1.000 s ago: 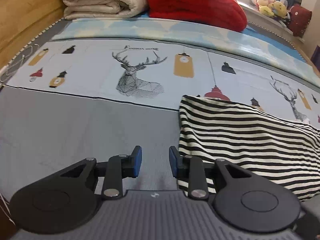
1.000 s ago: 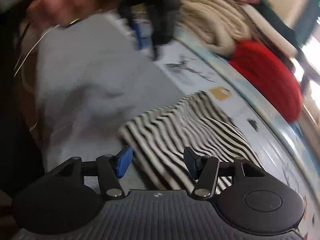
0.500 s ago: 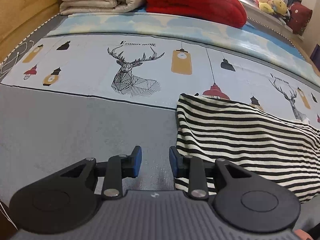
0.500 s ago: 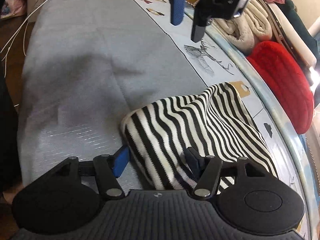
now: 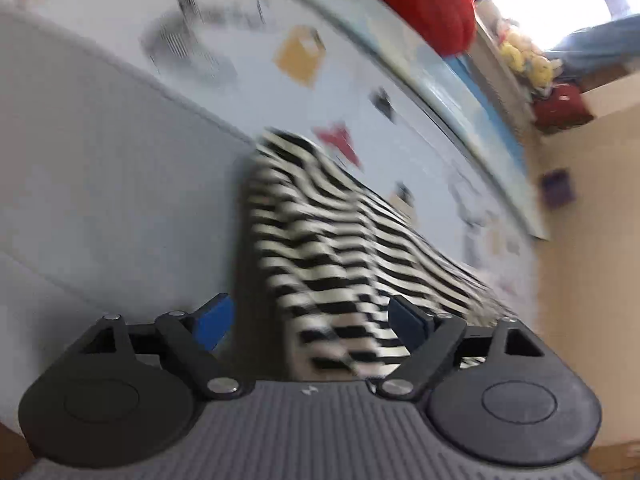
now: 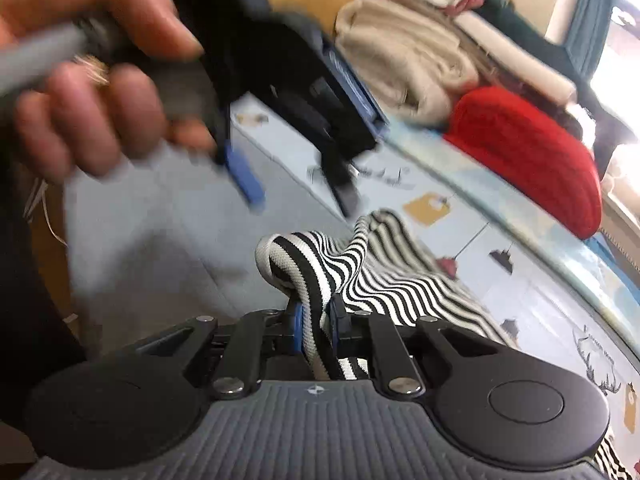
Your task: Fold small clothes
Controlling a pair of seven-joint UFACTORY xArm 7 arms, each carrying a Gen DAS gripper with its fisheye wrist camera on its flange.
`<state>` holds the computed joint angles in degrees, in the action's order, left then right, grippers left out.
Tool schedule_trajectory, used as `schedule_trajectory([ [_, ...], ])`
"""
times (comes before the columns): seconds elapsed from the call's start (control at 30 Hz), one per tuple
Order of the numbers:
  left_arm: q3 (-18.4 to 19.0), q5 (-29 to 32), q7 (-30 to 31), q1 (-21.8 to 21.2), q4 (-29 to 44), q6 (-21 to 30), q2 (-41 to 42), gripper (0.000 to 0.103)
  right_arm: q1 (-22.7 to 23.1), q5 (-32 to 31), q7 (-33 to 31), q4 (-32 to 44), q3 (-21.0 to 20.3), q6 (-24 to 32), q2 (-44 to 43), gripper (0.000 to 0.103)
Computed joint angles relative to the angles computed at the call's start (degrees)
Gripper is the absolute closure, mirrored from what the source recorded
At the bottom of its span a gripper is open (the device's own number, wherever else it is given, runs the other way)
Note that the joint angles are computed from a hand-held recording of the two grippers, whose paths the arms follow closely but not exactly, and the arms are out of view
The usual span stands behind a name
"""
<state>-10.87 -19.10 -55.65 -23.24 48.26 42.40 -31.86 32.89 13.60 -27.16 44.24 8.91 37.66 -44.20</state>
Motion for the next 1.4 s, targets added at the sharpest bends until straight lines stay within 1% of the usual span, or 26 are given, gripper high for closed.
schedule_trajectory([
  [0.03,1.25,-2.86,1.78,-1.84,-0.29,-1.42,1.31,0.012,0.83,0.80,-0.54,-0.39,-1.16,0.59,-1.77,0.090],
  [0.17,2.73,-9.54,5.78,-4.96,0.80,-2.68,7.02,0.012,2.80,3.69,-1.74,-1.28,-3.85,4.04,-7.71,0.090],
  [0.2,2.76,-10.92,5.79,-5.19,1.08,-2.40,8.29,0.019,3.34,4.42,-2.29,-1.25,-4.41,4.95,-8.84,0.090],
  [0.23,2.25,-10.81,4.70,-4.71,1.64,-1.46,9.26,0.027,3.80,5.10,-2.83,-1.23,-4.81,5.84,-9.95,0.090],
  [0.3,1.52,-9.78,4.85,-4.09,2.40,-0.65,10.07,0.066,4.50,6.33,-4.08,-0.80,-5.58,7.52,-11.39,0.090],
  [0.37,0.95,-8.33,6.00,-3.76,2.55,-0.86,9.44,0.088,4.80,7.48,-5.34,0.00,-6.18,8.68,-11.37,0.090],
  [0.4,0.72,-7.46,6.27,-3.46,2.42,-0.96,8.53,0.089,4.81,8.03,-5.64,0.51,-6.20,9.45,-11.23,0.090],
  [0.47,0.05,-4.65,4.72,-2.00,1.28,-0.50,5.11,0.090,5.46,10.02,-6.36,1.32,-6.68,10.60,-10.35,0.090],
  [0.57,-0.75,0.16,-1.70,1.96,-1.75,3.19,-3.59,0.091,7.26,14.49,-7.58,2.68,-6.68,9.54,-7.84,0.090],
  [0.67,-1.85,5.04,-7.46,6.06,-2.80,7.13,-11.16,0.091,9.35,20.53,-7.09,4.79,-6.19,5.86,-4.13,0.090],
  [0.73,-3.18,7.62,-10.20,8.05,-2.01,8.48,-13.14,0.091,10.27,23.50,-6.77,5.96,-6.06,3.82,-2.17,0.091],
  [0.8,-4.19,8.84,-10.49,8.23,0.14,6.92,-11.13,0.091,10.20,25.10,-6.21,6.75,-6.23,2.89,-1.13,0.091],
  [0.87,-5.80,9.95,-9.53,7.56,3.98,2.84,-5.55,0.091,9.26,25.66,-5.45,6.87,-7.15,3.30,-1.61,0.091],
  [0.93,-7.23,11.51,-8.73,6.70,7.94,-1.31,-0.16,0.089,7.15,25.11,-4.27,6.32,-8.72,4.90,-3.85,0.091],
  [0.97,-8.47,12.46,-9.06,6.44,10.27,-4.37,3.41,0.087,5.49,24.41,-3.30,6.05,-9.63,5.85,-5.22,0.091],
  [1.03,-11.67,15.71,-11.88,6.38,14.83,-12.40,10.96,0.082,1.40,22.84,-0.52,5.47,-11.52,7.50,-8.23,0.091],
  [1.07,-13.19,17.92,-13.59,6.44,17.75,-15.42,14.93,0.065,-0.99,21.77,0.89,5.03,-12.30,7.79,-9.61,0.092],
  [1.1,-14.63,20.36,-14.74,6.11,21.11,-17.41,19.09,0.038,-4.03,20.04,2.55,4.62,-12.92,8.03,-10.96,0.092],
  [1.13,-15.73,22.95,-15.76,5.62,24.07,-18.36,22.48,0.025,-7.68,17.60,4.22,3.96,-13.38,8.24,-12.60,0.093],
  [1.17,-16.83,26.85,-17.41,5.36,26.82,-19.27,25.29,0.015,-12.09,14.35,6.02,3.17,-13.99,8.77,-14.28,0.093],
  [1.2,-17.90,32.52,-19.15,5.06,29.69,-19.20,27.83,0.015,-15.40,11.74,7.58,2.55,-14.54,9.64,-15.26,0.093],
  [1.23,-18.27,36.23,-18.75,4.07,32.44,-17.61,29.99,0.015,-19.70,8.53,9.87,2.35,-15.46,11.54,-15.68,0.094],
  [1.27,-18.37,38.48,-16.58,2.73,35.14,-15.47,32.12,0.015,-22.70,6.28,11.69,2.29,-16.50,13.44,-15.61,0.094],
  [1.3,-18.14,38.34,-13.85,1.60,36.68,-13.53,33.39,0.016,-25.22,4.26,13.14,2.46,-17.99,15.91,-14.99,0.094],
  [1.37,-17.88,36.57,-8.49,-0.65,40.57,-7.17,36.41,0.018,-29.50,0.25,14.80,2.62,-19.68,20.40,-12.70,0.093],
  [1.4,-17.76,35.72,-5.81,-1.69,42.30,-3.55,37.81,0.021,-31.81,-1.41,16.10,2.27,-20.07,22.32,-11.24,0.092],
])
